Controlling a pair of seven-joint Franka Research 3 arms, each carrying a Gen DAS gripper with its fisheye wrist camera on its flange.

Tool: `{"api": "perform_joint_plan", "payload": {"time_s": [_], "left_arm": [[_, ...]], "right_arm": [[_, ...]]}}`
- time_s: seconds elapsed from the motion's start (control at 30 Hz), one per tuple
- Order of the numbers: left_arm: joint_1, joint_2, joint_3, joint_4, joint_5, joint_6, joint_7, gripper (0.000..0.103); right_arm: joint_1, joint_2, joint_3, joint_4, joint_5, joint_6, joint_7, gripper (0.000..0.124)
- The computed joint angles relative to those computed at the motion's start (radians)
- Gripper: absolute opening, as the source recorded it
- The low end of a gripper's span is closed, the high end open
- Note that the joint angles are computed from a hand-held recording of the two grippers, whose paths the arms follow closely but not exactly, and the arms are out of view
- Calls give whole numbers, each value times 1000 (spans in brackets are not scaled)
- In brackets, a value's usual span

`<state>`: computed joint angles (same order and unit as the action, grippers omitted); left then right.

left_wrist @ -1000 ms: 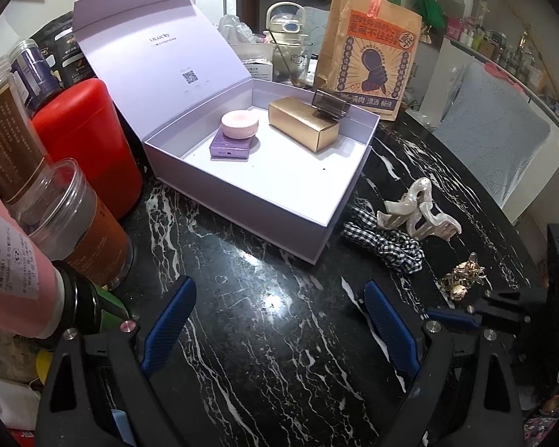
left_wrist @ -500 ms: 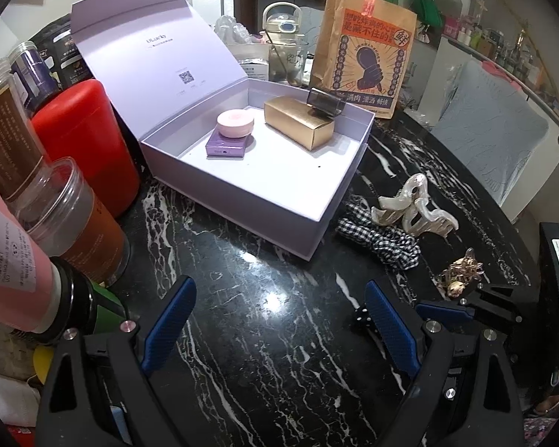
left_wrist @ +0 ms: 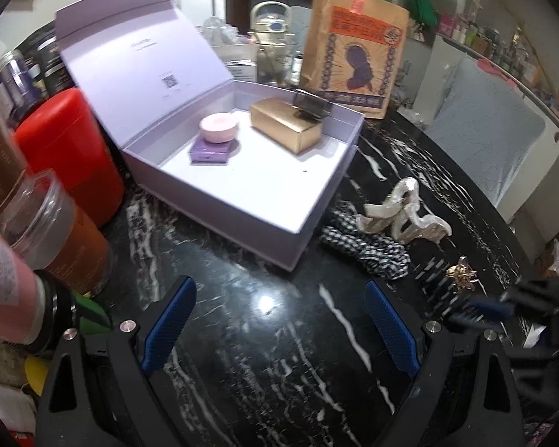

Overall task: Organize rigid objects
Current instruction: 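Grasp the gold metal hair clip with the left tool while the right holds the scrunchie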

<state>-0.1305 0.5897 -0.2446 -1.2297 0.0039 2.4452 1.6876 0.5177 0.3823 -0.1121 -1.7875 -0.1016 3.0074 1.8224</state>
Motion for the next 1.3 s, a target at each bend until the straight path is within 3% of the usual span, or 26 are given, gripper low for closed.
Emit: {"api": "perform_joint_plan", "payload": {"time_s": [0.23, 0.43, 0.83, 1.13, 1.23, 1.3], "left_arm": [[-28, 68, -42, 105, -35, -70, 58, 93], [-68, 120, -69, 185, -71, -142, 124, 93], [-161, 170, -63, 232, -55, -195, 214, 93], [-203, 238, -41, 332, -34, -263, 179, 93], [-203, 236, -40, 320, -36, -257, 169, 87], [-204, 241, -38, 323, -35, -253, 162, 79]], "right_arm": [[189, -90, -266, -88, -292, -16, 351, 15], [218, -144, -350, -157, -509, -35, 607, 15], [75, -195, -256, -244, -615, -30, 763, 15], [-80, -200, -115, -272, -581, 3, 725, 15], [-114, -198, -79, -274, -576, 4, 721, 15], [-127, -196, -64, -275, -565, 5, 713, 16]]}}
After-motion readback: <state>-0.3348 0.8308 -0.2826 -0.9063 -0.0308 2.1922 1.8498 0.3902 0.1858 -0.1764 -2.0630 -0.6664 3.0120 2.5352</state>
